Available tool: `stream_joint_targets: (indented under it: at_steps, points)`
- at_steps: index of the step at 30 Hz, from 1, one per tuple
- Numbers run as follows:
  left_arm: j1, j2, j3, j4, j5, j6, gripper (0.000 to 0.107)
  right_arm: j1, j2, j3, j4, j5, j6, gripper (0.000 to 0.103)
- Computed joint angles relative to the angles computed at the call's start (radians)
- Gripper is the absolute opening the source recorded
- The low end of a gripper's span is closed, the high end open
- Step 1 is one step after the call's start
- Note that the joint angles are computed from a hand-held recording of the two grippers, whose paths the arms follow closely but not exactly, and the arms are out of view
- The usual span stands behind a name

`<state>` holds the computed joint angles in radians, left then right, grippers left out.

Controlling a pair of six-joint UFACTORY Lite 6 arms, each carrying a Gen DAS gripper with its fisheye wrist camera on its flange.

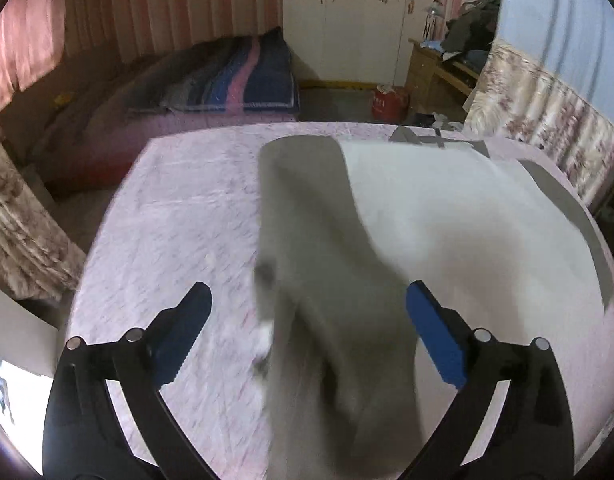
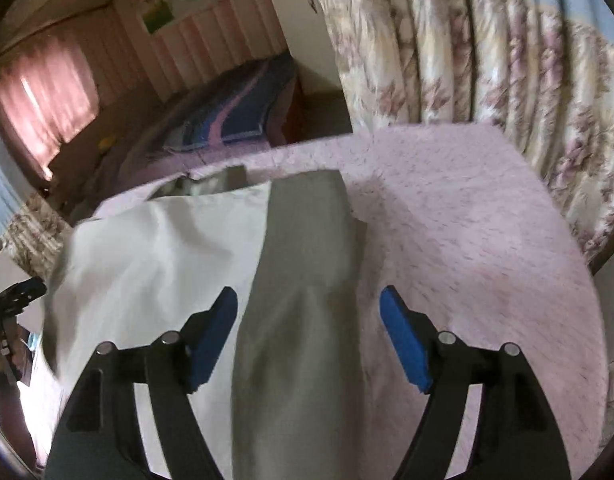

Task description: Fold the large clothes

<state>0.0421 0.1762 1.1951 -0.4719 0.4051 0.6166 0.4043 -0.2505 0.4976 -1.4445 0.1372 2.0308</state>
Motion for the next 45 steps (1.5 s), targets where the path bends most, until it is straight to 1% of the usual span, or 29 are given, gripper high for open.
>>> stream_joint_targets:
  at_steps: [1,2,3,4,5,6,7,9,11,13,14,15,16,17,20,22,24,26,27,28,29,31,33,35,37,39,40,43,45]
  points:
    - [-0.015,0.089,0.098,0.007,0.038,-0.033,0.095,-0.033,0.105,0.063,-0.082,-0.035,0.069,0.074]
    - [-0.031,0.171,0.191,0.014,0.074,-0.058,0.092,-0.026,0.200,0.121,-0.123,-0.028,0.111,0.074]
    - [-0.044,0.218,0.247,0.056,0.093,-0.104,0.087,-0.024,0.262,0.157,-0.122,-0.052,0.110,0.068]
    - [-0.069,0.271,0.302,0.139,0.090,-0.179,0.067,-0.015,0.327,0.197,-0.079,-0.060,0.068,0.040]
    - [-0.084,0.300,0.315,0.190,0.079,-0.216,0.046,0.014,0.373,0.234,-0.002,-0.026,-0.016,0.021]
    - [-0.092,0.314,0.327,0.203,0.091,-0.224,0.019,0.067,0.397,0.265,0.072,0.050,-0.110,0.002]
    - [-0.086,0.324,0.336,0.195,0.097,-0.214,0.003,0.114,0.389,0.274,0.118,0.111,-0.163,0.002]
    - [-0.064,0.308,0.323,0.092,0.094,-0.120,0.000,0.202,0.330,0.276,0.084,0.241,-0.161,0.001]
    - [-0.031,0.213,0.221,-0.052,0.034,0.023,0.000,0.317,0.221,0.259,0.032,0.403,-0.114,0.001]
    - [-0.045,0.063,0.088,-0.120,-0.069,0.097,0.000,0.435,0.136,0.268,-0.021,0.578,-0.081,0.001]
    - [-0.068,-0.003,0.018,-0.091,-0.158,0.073,0.000,0.464,0.130,0.284,-0.029,0.631,-0.091,0.001]
    - [-0.090,-0.040,-0.027,-0.021,-0.240,0.018,0.000,0.459,0.144,0.312,-0.030,0.642,-0.111,0.001]
    - [-0.098,-0.036,-0.036,0.084,-0.282,-0.078,0.001,0.417,0.177,0.340,-0.040,0.611,-0.112,0.001]
    - [-0.092,0.011,-0.003,0.188,-0.282,-0.182,0.003,0.360,0.214,0.360,-0.049,0.544,-0.110,0.001]
    - [-0.058,0.309,0.258,0.320,-0.139,-0.373,0.006,0.214,0.447,0.466,0.001,0.412,-0.163,0.002]
    - [-0.048,0.447,0.392,0.356,-0.047,-0.419,0.010,0.135,0.610,0.562,0.153,0.317,-0.319,0.007]
    - [-0.055,0.487,0.438,0.392,0.013,-0.449,0.013,0.105,0.634,0.555,0.210,0.285,-0.376,0.011]
    - [-0.075,0.424,0.377,0.577,-0.008,-0.613,0.027,0.090,0.515,0.459,0.193,0.267,-0.319,0.024]
    - [-0.083,0.401,0.370,0.682,-0.001,-0.709,0.053,0.101,0.411,0.392,0.191,0.283,-0.275,0.042]
    - [-0.086,0.358,0.330,0.786,-0.008,-0.806,0.076,0.130,0.314,0.321,0.169,0.302,-0.225,0.065]
    - [-0.087,0.272,0.258,0.881,-0.030,-0.907,0.083,0.191,0.209,0.261,0.155,0.364,-0.161,0.073]
    - [-0.086,0.131,0.126,0.946,-0.065,-1.001,0.088,0.359,0.056,0.173,0.124,0.486,-0.025,0.083]
    - [-0.099,-0.056,-0.044,0.869,-0.114,-1.023,0.097,0.557,0.000,0.116,0.068,0.602,0.166,0.088]
    - [-0.176,-0.221,-0.215,0.894,-0.179,-1.160,0.100,0.746,0.086,0.130,-0.013,0.678,0.375,0.088]
    - [-0.275,-0.322,-0.334,1.028,-0.216,-1.369,0.100,0.840,0.260,0.219,-0.052,0.724,0.496,0.088]
    - [-0.391,-0.347,-0.383,1.195,-0.206,-1.578,0.100,0.886,0.442,0.343,-0.073,0.718,0.523,0.088]
    - [-0.457,-0.338,-0.387,1.278,-0.173,-1.683,0.100,0.901,0.503,0.393,-0.068,0.719,0.503,0.088]
    - [-0.614,-0.235,-0.365,1.524,-0.047,-1.997,0.100,0.924,0.686,0.567,0.046,0.742,0.327,0.088]
    - [-0.619,-0.140,-0.358,1.643,-0.046,-2.146,0.100,0.916,0.717,0.577,0.072,0.741,0.318,0.088]
